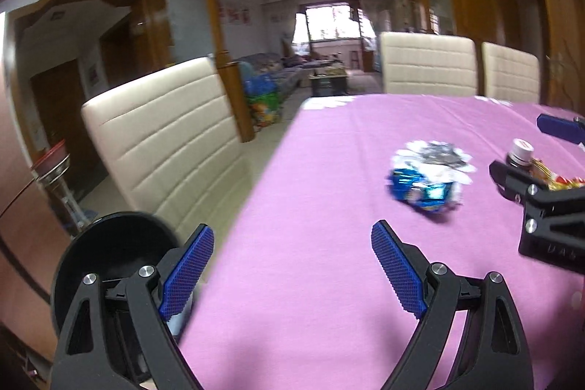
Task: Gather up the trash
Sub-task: 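Move both open grippers back over the table toward the wrappers, then grasp the blue wrapper with the left gripper while the right gripper grasps the gold wrapper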
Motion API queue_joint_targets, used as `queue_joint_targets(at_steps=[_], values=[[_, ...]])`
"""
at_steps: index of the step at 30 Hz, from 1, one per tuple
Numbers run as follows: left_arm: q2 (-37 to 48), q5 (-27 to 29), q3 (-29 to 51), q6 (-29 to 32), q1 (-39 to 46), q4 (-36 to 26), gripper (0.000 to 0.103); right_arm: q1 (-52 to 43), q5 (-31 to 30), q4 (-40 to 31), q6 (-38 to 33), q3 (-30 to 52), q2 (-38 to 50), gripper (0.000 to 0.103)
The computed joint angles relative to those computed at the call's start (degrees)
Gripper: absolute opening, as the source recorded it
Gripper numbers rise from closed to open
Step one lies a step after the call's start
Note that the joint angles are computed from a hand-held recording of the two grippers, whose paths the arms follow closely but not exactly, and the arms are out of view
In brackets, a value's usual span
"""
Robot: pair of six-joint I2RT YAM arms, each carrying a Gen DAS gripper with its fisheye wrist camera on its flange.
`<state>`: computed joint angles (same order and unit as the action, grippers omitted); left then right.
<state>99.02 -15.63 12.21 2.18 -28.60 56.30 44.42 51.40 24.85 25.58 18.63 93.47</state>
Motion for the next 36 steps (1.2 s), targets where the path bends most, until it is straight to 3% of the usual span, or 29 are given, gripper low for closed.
queue_joint_targets(at_steps=[7, 14, 19, 22, 24, 33, 36], values=[[4.21, -2.40, 6.67, -1.47, -7.96, -6.03, 0.086, -10.77, -4.93, 5.93, 0.25, -7.82, -0.52, 0.083], [5.67, -0.20, 13.91, -2.68, -10.40, -15.29, 0.086, -20.79, -13.56, 9.84, -1.63, -8.28, 4.34, 0.071], [9.76, -2.84, 20.10, -1.79, -13.10, -19.48, 0.086, -25.36, -18.56, 10.76, -2.40, -8.66, 4.68, 0.065], [12.05, -4.70, 23.18, -1.09, -13.81, -21.48, 0.086, -27.73, -21.01, 9.74, -2.48, -7.91, 5.06, 0.056], [13.19, -5.26, 24.89, -1.06, -13.70, -23.12, 0.086, -29.38, -22.79, 8.87, -2.89, -6.97, 5.84, 0.042], [14.53, -0.27, 28.93, -3.29, -10.08, -28.65, 0.086, -27.09, -19.93, 7.01, -1.92, -6.29, 5.80, 0.023], [14.96, 2.56, 30.06, -3.99, -8.62, -30.72, 0.075, -26.84, -19.96, 6.64, -1.67, -6.37, 5.19, 0.022]])
